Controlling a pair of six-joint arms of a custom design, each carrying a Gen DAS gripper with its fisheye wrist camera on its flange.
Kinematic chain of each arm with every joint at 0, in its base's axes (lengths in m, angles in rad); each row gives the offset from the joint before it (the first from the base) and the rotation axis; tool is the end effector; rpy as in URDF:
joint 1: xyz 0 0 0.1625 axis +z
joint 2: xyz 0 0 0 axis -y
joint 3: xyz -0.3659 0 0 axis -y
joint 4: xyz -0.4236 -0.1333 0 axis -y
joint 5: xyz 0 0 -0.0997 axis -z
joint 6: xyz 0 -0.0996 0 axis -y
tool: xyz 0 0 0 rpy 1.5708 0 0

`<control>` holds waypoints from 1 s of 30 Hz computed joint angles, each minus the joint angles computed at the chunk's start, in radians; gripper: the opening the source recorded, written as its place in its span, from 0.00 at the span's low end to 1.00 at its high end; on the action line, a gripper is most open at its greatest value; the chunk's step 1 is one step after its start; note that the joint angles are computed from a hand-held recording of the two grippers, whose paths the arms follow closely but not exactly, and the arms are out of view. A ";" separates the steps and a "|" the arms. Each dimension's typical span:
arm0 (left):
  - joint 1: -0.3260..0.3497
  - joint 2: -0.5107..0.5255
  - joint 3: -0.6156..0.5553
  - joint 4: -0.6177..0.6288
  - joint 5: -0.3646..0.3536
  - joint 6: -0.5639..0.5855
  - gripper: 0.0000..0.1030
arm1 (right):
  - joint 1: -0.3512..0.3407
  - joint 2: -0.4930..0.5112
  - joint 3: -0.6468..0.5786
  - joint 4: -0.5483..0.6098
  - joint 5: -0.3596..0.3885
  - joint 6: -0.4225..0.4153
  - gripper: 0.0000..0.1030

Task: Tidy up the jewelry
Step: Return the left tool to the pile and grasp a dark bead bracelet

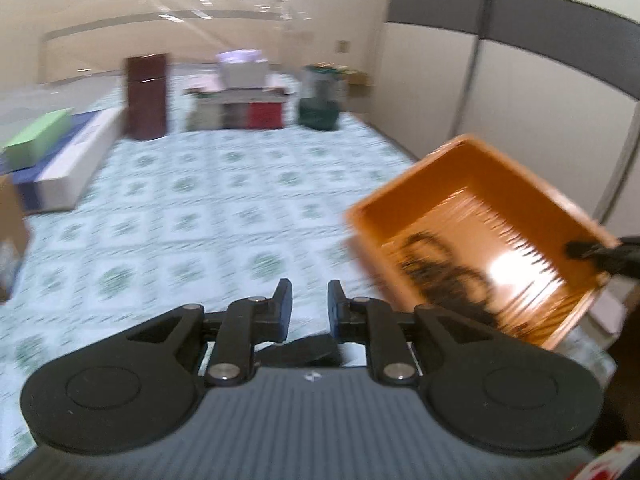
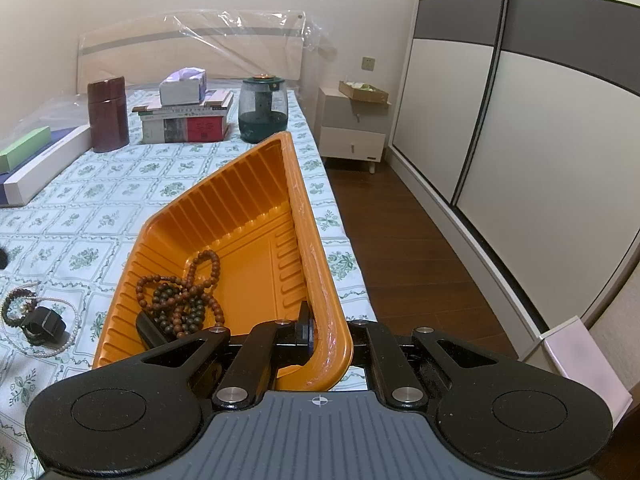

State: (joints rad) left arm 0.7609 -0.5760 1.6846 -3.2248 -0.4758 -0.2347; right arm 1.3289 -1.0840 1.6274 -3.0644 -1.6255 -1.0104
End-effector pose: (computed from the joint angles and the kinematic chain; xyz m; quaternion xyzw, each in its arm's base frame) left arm -0.2849 -0.5776 -0.0046 0.0988 0.8283 -0.4494 0.3198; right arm -0.0370 -0.6837 0.2902 0.3216 -0.8288 0.3563 0.2877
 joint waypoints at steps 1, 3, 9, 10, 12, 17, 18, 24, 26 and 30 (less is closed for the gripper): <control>0.000 -0.016 0.028 0.016 0.020 -0.035 0.16 | -0.001 0.000 0.000 0.000 0.001 0.000 0.06; 0.002 -0.047 0.085 0.046 0.052 -0.108 0.17 | -0.001 0.000 0.000 -0.001 0.000 0.001 0.06; 0.013 -0.103 0.182 0.174 0.104 -0.291 0.17 | 0.000 0.001 -0.001 0.000 -0.001 0.003 0.06; 0.016 -0.106 0.188 0.187 0.102 -0.309 0.17 | 0.000 0.001 -0.001 0.000 -0.001 0.003 0.06; 0.021 -0.101 0.190 0.181 0.096 -0.310 0.17 | -0.001 0.001 -0.001 -0.001 -0.002 0.002 0.06; 0.035 -0.078 0.170 0.190 0.078 -0.290 0.19 | -0.002 0.001 -0.001 -0.001 -0.003 0.000 0.06; 0.039 -0.075 0.166 0.196 0.071 -0.296 0.20 | -0.003 0.001 -0.002 -0.002 -0.003 -0.001 0.06; 0.052 -0.055 0.143 0.207 0.086 -0.327 0.20 | -0.004 0.002 -0.002 -0.001 -0.003 -0.003 0.06; 0.057 -0.046 0.129 0.201 0.091 -0.307 0.20 | -0.005 0.003 -0.003 -0.001 -0.003 -0.003 0.06; 0.068 -0.020 0.100 0.111 0.082 -0.187 0.20 | -0.005 0.005 -0.004 -0.003 -0.004 -0.004 0.06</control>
State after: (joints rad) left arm 0.8292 -0.5955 1.7846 -3.1141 -0.3937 -0.4221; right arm 1.3244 -1.0795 1.6233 -3.0669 -1.6296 -1.0142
